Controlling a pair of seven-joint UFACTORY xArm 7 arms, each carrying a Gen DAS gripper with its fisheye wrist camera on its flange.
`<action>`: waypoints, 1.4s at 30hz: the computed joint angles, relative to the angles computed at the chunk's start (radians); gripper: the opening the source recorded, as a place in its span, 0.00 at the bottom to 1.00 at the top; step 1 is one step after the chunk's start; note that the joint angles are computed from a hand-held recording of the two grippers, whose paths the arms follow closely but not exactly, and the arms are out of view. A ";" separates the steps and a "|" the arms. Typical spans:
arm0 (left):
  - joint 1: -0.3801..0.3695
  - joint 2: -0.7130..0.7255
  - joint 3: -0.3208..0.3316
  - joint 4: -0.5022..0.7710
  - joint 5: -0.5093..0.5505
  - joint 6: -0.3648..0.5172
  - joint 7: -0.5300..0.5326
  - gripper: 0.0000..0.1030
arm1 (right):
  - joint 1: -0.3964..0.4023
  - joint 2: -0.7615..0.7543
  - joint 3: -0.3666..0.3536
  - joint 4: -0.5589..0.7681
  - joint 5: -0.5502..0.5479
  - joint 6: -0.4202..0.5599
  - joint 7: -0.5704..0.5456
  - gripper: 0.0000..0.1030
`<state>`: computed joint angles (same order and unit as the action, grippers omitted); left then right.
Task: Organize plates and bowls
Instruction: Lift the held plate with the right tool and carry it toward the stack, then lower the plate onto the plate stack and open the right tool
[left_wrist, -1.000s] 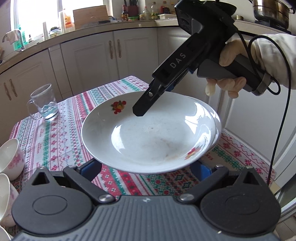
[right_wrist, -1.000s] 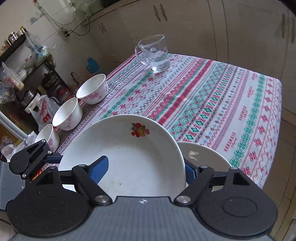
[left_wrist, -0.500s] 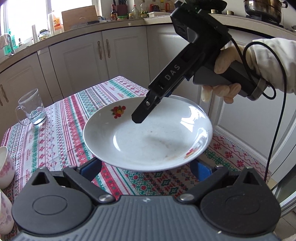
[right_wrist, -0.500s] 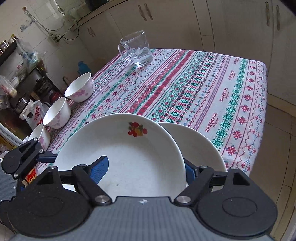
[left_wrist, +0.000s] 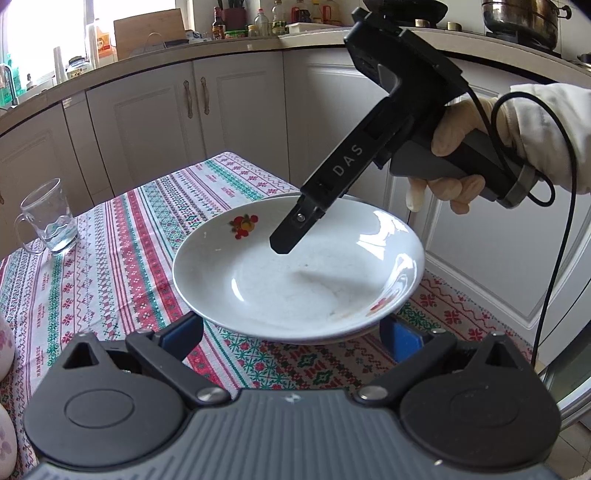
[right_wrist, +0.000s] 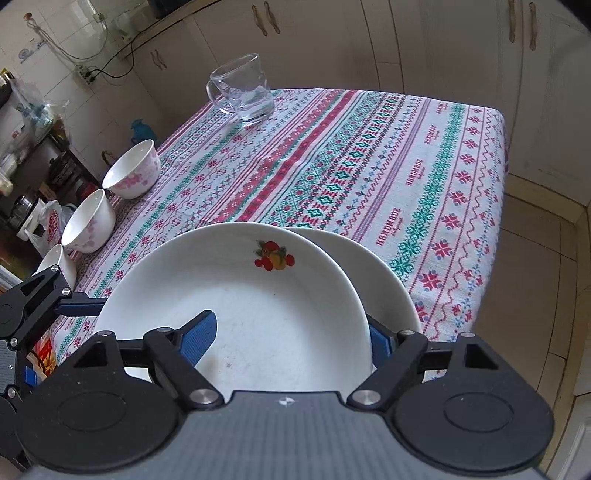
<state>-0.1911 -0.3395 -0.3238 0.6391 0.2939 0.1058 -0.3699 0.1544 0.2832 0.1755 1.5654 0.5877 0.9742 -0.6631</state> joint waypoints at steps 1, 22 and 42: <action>-0.005 0.001 0.004 0.000 -0.002 0.000 0.004 0.98 | 0.002 -0.002 -0.001 -0.002 -0.007 -0.001 0.002 0.84; -0.022 0.015 0.025 -0.022 -0.052 -0.073 0.078 0.98 | 0.010 -0.066 -0.022 -0.054 -0.067 -0.015 0.055 0.90; 0.015 0.027 0.004 -0.020 -0.043 -0.066 0.066 0.98 | 0.028 -0.127 -0.036 -0.107 -0.119 -0.043 0.082 0.97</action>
<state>-0.1758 -0.3122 -0.3198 0.6187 0.2509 0.0395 -0.3037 0.1822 0.1557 0.1400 1.4588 0.4688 0.9314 -0.5810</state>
